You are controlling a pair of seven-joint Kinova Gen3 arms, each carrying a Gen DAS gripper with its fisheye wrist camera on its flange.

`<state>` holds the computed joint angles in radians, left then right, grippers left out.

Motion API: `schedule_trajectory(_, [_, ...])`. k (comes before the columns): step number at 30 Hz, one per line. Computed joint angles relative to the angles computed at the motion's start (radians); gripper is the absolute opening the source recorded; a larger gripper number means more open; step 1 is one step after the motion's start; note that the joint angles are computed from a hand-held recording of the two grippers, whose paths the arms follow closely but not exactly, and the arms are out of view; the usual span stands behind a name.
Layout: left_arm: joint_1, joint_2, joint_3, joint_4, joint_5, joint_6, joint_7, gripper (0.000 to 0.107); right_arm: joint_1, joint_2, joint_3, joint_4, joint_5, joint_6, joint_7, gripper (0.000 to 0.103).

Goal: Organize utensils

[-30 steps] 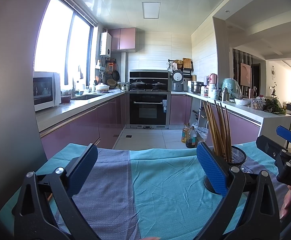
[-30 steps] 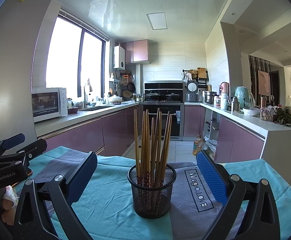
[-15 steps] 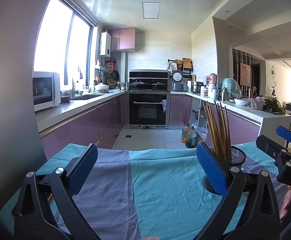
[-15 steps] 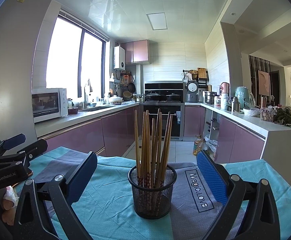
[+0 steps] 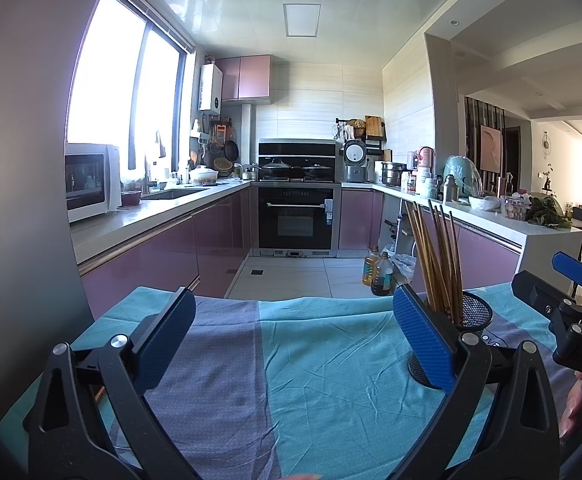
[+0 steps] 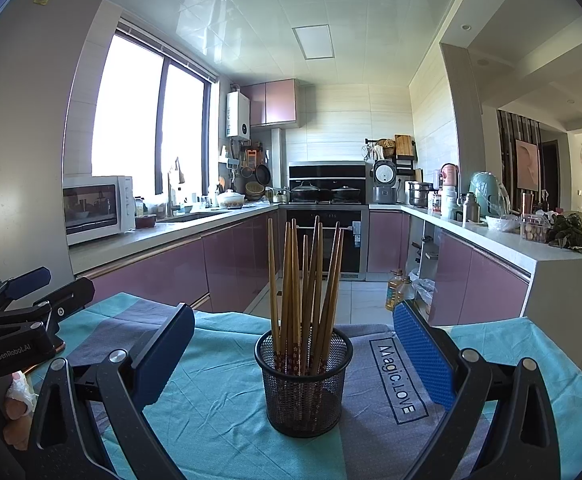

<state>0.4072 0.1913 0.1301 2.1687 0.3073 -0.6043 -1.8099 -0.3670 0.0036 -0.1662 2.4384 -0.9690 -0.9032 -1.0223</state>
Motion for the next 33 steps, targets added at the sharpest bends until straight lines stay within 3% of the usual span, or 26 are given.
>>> schedule_trajectory(33, [0.003,0.004,-0.002,-0.002,0.007,-0.004,-0.007,0.097,-0.011,0.009,0.001,-0.006,-0.011,-0.012,0.004,0.096])
